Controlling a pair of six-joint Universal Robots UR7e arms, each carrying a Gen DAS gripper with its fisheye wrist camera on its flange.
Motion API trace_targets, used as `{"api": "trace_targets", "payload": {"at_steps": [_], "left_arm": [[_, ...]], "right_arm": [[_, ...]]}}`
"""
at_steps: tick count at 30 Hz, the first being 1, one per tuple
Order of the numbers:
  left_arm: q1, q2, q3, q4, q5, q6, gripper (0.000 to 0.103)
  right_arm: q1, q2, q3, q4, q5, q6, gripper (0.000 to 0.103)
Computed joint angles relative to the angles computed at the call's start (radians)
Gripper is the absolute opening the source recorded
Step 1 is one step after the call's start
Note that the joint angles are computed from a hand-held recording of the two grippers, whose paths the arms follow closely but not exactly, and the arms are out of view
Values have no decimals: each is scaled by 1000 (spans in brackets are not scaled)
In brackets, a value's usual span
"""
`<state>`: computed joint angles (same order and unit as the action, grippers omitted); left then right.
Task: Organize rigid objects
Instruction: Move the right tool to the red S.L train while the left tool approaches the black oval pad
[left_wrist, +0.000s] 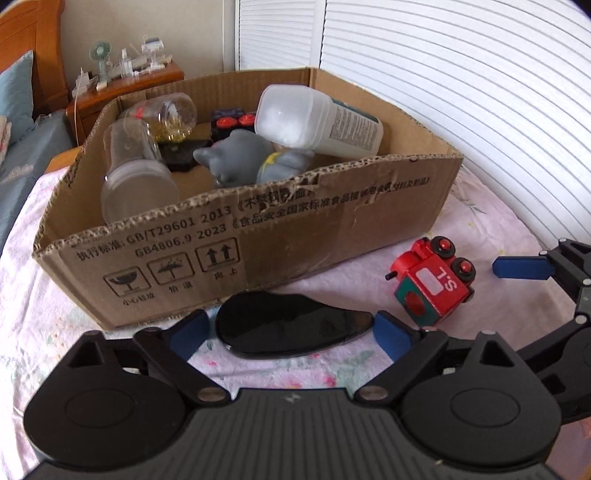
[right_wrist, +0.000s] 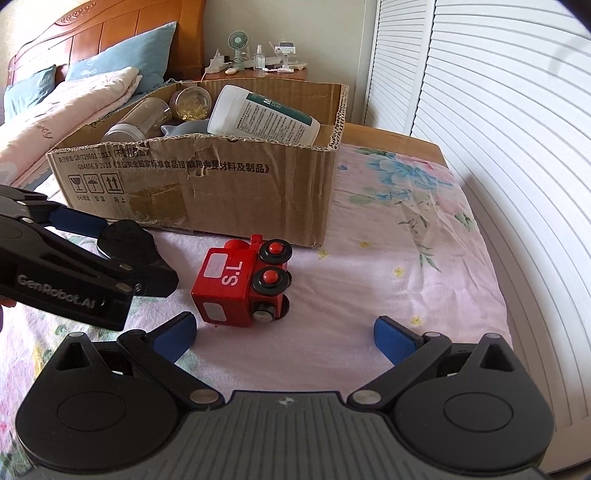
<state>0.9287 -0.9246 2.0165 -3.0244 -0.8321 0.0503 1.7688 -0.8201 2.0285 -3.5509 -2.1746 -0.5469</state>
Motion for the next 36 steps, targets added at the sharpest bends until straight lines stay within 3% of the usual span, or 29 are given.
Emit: {"api": "trace_targets", "payload": {"at_steps": [7,19,36], "left_arm": [[-2,-7,1,15,5,21,89],[7,-103,73,55,98,-53,89],[40,-152,137,-64,32,10,90]], "right_arm": [[1,-1,1,1,-1,1,103],[13,18,-11,-12,-38,34,103],[49,70,-52,-36,-136,131,103]]}}
